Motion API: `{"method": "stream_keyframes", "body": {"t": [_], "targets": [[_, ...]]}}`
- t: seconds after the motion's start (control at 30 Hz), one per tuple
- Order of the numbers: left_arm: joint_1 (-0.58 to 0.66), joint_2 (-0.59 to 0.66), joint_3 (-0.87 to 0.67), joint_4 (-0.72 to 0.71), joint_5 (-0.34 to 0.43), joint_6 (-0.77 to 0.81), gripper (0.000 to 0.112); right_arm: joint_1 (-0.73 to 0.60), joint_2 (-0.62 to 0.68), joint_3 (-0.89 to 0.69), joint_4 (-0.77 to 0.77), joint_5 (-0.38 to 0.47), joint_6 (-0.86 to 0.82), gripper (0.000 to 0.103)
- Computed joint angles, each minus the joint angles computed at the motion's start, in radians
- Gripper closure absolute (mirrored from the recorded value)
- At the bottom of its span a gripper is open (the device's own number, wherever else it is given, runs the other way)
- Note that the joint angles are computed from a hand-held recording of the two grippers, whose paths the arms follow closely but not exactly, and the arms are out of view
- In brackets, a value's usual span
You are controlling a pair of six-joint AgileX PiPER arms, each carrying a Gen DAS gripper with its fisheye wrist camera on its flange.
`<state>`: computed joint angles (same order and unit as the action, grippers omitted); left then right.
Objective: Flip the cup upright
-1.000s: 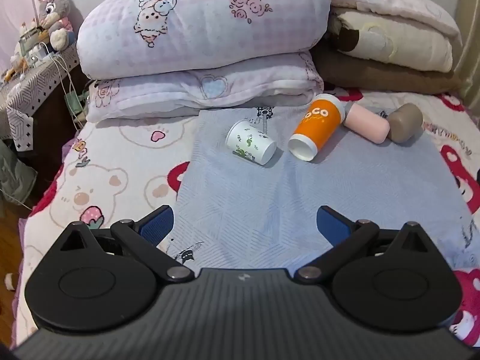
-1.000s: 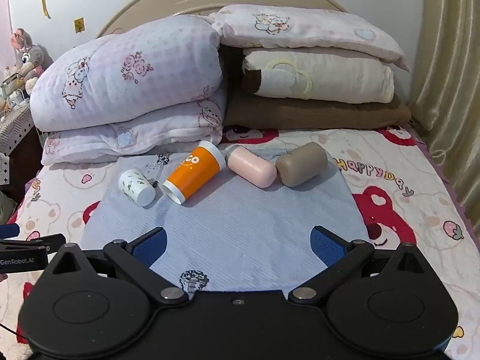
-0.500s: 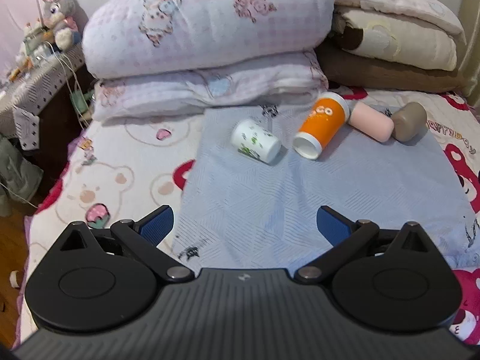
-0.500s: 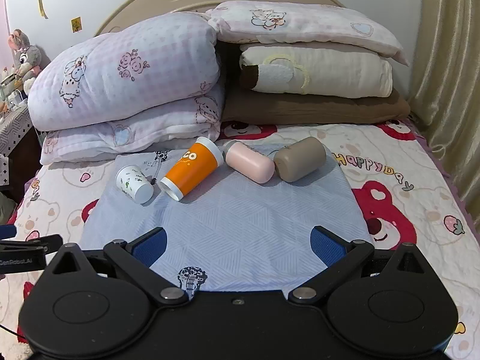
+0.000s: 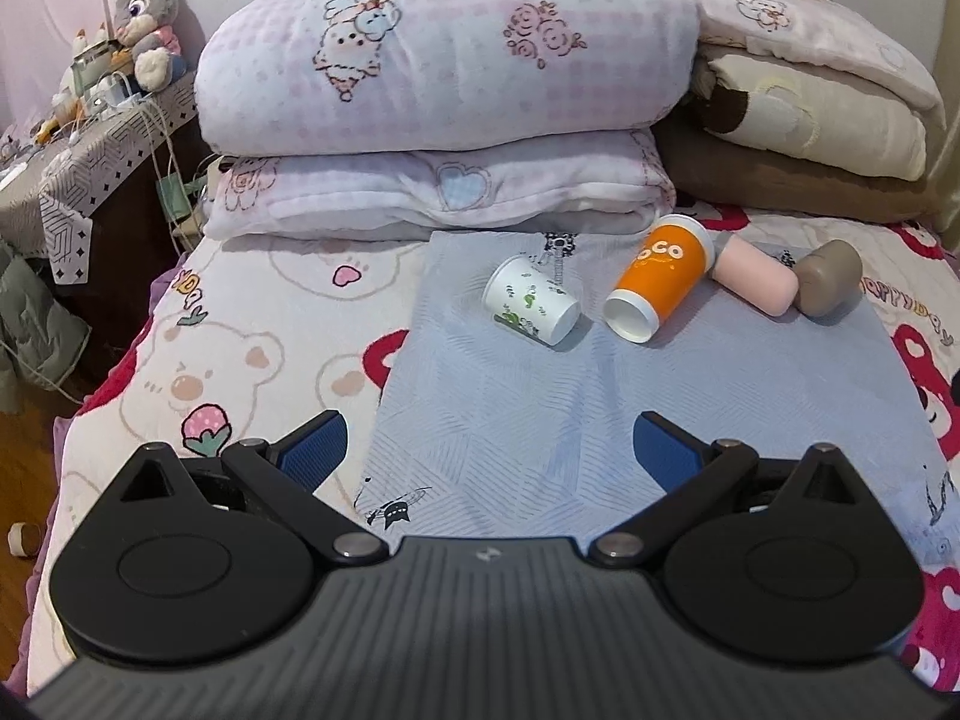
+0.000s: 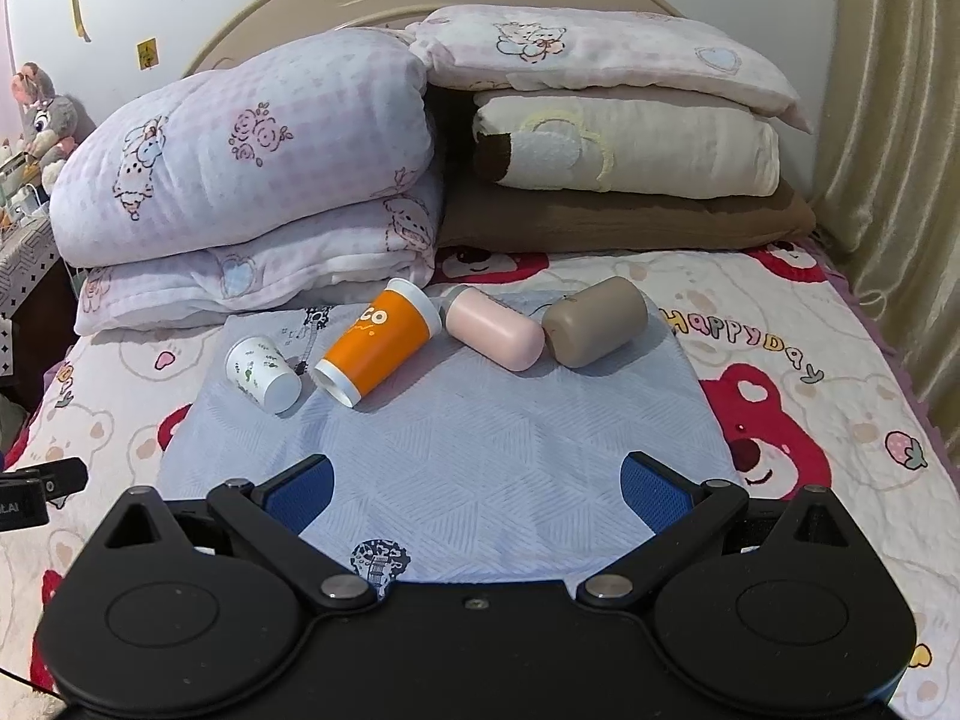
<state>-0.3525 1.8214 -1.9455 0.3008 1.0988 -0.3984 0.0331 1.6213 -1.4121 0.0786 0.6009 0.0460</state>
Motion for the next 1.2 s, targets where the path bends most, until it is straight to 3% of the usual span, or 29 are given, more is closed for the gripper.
{"method": "stream_keyframes", "body": {"t": [0.33,1.2], "targets": [[0.009,-0.027,0.043,0.021,-0.032,-0.03,0.009,0.002,0.011,-0.005,-0.005,0.002,0.001,0.0],[-0.014,-0.01,0.023,0.041,-0.021,-0.021,0.009,0.009,0.016,0.002,-0.005,-0.002,-0.009,0.0]]}}
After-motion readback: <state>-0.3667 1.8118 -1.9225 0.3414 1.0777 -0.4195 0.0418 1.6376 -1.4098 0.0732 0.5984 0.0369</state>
